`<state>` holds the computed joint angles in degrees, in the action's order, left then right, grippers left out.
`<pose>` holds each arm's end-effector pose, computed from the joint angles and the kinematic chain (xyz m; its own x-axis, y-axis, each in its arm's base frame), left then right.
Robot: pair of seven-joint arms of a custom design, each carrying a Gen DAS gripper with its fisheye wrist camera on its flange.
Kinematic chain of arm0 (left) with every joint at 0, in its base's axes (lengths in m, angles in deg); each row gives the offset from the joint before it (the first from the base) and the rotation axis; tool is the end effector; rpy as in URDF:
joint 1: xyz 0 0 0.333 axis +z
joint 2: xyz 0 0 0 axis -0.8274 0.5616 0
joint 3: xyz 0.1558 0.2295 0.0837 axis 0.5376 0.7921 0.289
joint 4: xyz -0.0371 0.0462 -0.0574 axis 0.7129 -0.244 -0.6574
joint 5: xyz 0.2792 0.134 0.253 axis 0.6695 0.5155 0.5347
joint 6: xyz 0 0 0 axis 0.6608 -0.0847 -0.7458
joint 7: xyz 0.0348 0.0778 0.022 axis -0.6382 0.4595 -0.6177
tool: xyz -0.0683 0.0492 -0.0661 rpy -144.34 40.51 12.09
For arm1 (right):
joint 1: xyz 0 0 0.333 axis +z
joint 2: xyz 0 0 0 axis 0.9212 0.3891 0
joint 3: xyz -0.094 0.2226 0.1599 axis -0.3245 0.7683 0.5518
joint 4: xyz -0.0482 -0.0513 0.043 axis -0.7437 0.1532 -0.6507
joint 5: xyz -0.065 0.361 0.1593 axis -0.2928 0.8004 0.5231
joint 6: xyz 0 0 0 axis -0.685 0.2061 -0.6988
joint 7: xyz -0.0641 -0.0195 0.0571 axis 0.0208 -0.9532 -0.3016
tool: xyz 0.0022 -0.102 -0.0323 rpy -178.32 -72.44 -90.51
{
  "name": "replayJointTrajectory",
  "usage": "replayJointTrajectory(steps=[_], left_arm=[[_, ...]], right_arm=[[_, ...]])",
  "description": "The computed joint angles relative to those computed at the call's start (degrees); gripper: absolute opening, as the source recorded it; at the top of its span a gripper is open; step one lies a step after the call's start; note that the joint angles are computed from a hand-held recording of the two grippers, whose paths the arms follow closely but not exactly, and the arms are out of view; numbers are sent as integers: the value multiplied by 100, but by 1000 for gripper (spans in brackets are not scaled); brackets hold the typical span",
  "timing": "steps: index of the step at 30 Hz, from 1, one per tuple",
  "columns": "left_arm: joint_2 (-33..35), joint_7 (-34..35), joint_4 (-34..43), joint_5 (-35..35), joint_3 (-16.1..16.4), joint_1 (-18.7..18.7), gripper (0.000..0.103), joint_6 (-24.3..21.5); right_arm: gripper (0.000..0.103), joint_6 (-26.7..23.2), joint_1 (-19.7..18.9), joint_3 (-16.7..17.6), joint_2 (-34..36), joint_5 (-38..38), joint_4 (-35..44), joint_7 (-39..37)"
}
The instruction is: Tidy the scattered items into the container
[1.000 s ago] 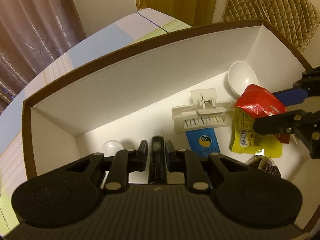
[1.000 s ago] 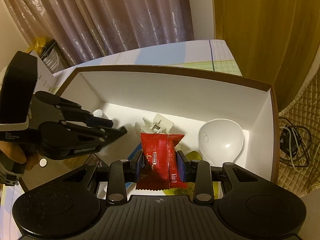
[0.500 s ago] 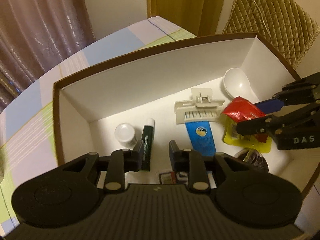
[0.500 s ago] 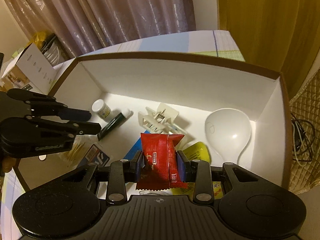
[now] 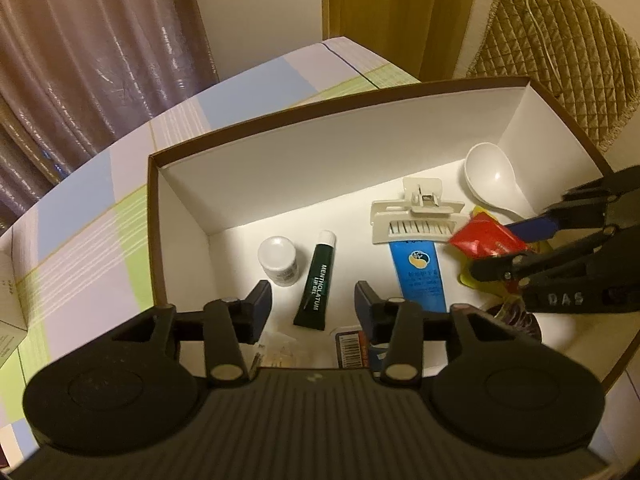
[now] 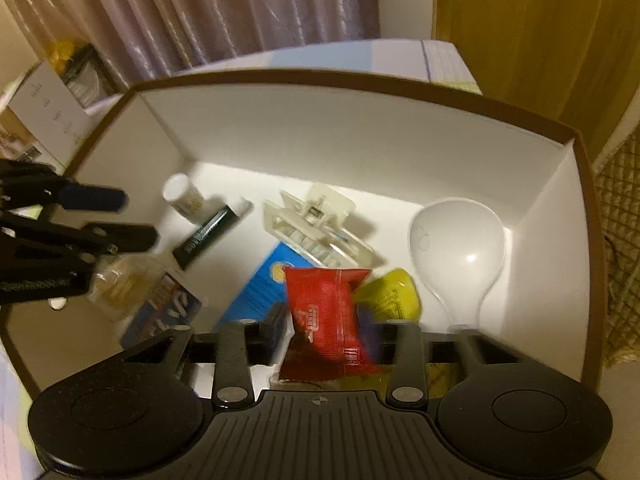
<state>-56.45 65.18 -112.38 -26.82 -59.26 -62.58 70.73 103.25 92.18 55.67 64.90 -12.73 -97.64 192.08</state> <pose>0.6349 -0.2504 0.4987 -0.8819 -0.4686 -0.0522 -0.3856 0.7806 -0.4920 0.5695 0.3056 0.5365 -0.2885 -0.9490 -0.1274 -0.8405 0.3147 -0.4410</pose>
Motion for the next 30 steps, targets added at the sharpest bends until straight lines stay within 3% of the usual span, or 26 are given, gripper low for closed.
replayJointTrajectory(steps=[3,9,11,21,25,30], left_arm=[[-13,-31,8,-13,0,1,46,-6],[-85,-208,-59,69,17,-42,54,70],[-135,-214,-115,62,13,-46,62,112],[-612,-222,-591,-168,52,-49,78,282],[-1002,-277,-1022,-274,134,-96,87,525],[-1484,-141,-1450,-516,282,-146,88,548]], right_arm=[[103,60,51,14,-71,-284,-47,-48],[103,-433,133,48,74,-221,310,-206],[103,-492,169,54,43,-231,314,-137],[103,-302,215,217,-499,-431,-171,765],[103,-657,273,351,-583,-830,-93,1130],[103,-1038,403,484,-701,-1245,-66,1488]])
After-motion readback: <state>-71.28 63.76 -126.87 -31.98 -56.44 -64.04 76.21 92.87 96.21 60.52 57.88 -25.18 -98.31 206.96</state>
